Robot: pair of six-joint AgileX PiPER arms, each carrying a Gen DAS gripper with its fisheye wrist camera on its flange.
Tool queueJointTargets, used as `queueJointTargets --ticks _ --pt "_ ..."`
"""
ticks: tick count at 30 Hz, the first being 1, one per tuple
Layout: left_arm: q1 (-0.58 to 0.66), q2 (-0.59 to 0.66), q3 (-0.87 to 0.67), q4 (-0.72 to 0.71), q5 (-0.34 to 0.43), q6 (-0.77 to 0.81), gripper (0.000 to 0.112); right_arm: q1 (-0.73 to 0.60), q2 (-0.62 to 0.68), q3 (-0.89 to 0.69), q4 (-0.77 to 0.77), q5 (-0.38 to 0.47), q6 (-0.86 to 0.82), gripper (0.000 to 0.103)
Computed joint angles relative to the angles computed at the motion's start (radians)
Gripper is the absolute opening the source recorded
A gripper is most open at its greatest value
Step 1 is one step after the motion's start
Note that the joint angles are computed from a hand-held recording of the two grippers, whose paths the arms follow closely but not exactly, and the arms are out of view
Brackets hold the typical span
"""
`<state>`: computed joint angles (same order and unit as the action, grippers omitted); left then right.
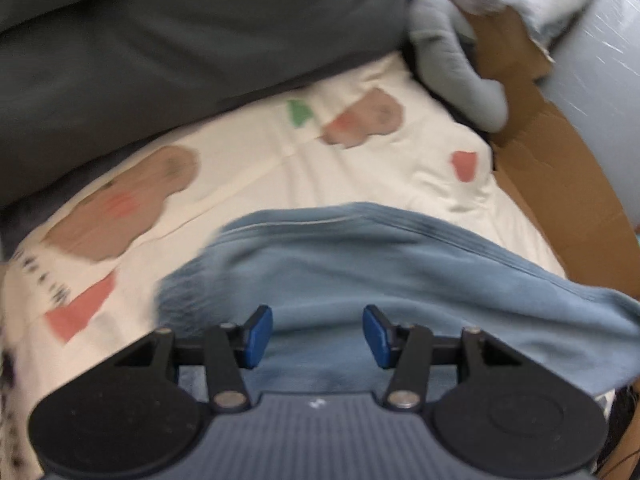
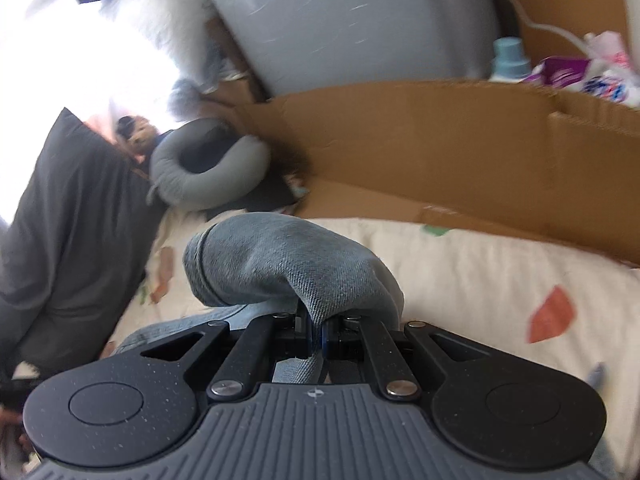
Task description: Fold clothes
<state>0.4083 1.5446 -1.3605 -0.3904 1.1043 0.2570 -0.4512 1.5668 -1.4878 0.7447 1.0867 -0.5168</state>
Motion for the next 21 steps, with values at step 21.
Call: queueJointTargets --ticks 21 --pt "0.304 -0.189 0.283 0.009 0.079 0.195 0.056 -0.212 -0.074 0.133 -0.222 -0.038 0.159 0.004"
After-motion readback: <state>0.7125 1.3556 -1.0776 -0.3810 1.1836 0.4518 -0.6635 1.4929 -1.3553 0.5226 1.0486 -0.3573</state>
